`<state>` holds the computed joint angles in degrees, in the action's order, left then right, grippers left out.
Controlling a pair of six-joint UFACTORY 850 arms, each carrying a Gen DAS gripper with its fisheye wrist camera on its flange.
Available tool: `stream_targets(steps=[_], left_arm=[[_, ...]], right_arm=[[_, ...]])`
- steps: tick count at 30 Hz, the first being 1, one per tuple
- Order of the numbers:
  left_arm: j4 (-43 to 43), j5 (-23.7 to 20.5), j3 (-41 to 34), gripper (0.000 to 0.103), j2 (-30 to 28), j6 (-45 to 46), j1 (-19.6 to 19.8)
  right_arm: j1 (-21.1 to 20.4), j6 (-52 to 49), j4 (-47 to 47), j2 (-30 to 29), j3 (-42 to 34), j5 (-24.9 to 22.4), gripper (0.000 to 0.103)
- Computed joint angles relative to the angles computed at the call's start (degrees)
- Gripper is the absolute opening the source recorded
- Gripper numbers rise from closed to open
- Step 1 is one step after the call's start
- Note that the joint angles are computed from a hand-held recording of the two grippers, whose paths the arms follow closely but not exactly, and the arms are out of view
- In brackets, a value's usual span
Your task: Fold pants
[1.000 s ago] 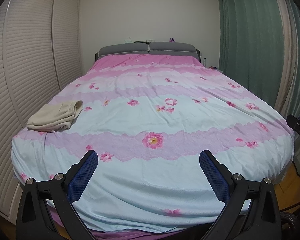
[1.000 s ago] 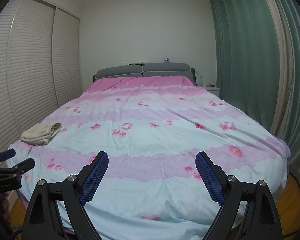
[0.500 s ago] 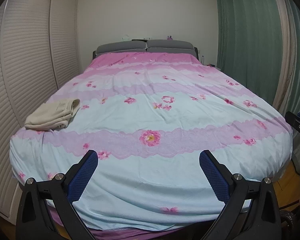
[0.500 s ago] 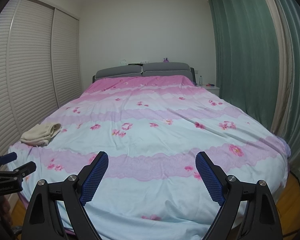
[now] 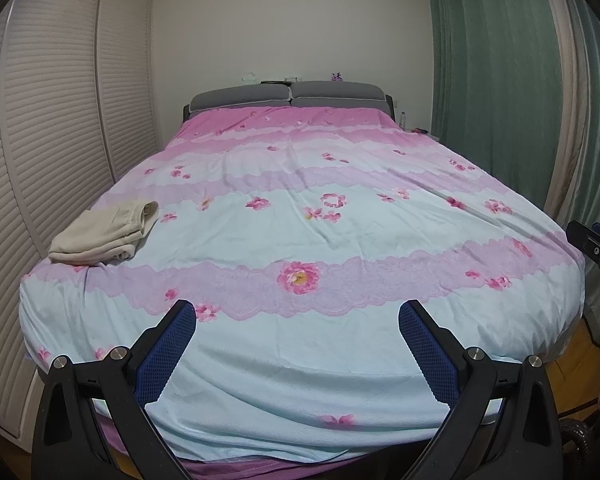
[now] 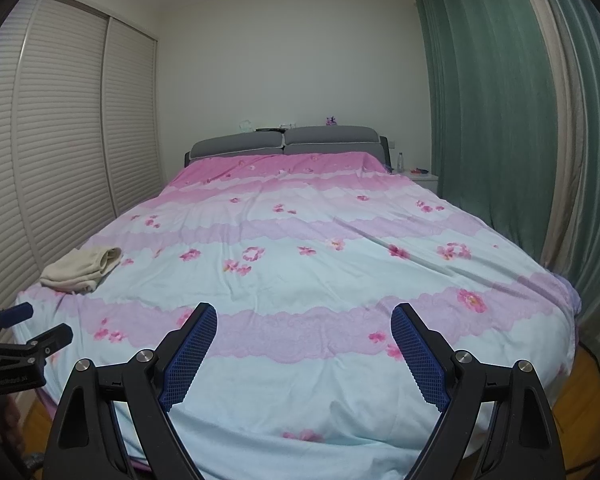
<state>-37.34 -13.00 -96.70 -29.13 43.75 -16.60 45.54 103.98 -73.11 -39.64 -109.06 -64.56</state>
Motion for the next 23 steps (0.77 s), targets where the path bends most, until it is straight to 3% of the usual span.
stream_targets(steps=[23], left_arm=[[8.10, 1.46, 0.41, 0.103, -0.01, -6.13, -0.91]], right_arm=[[-0.04, 0.20, 0.73, -0.36, -0.42, -0.26, 0.090]])
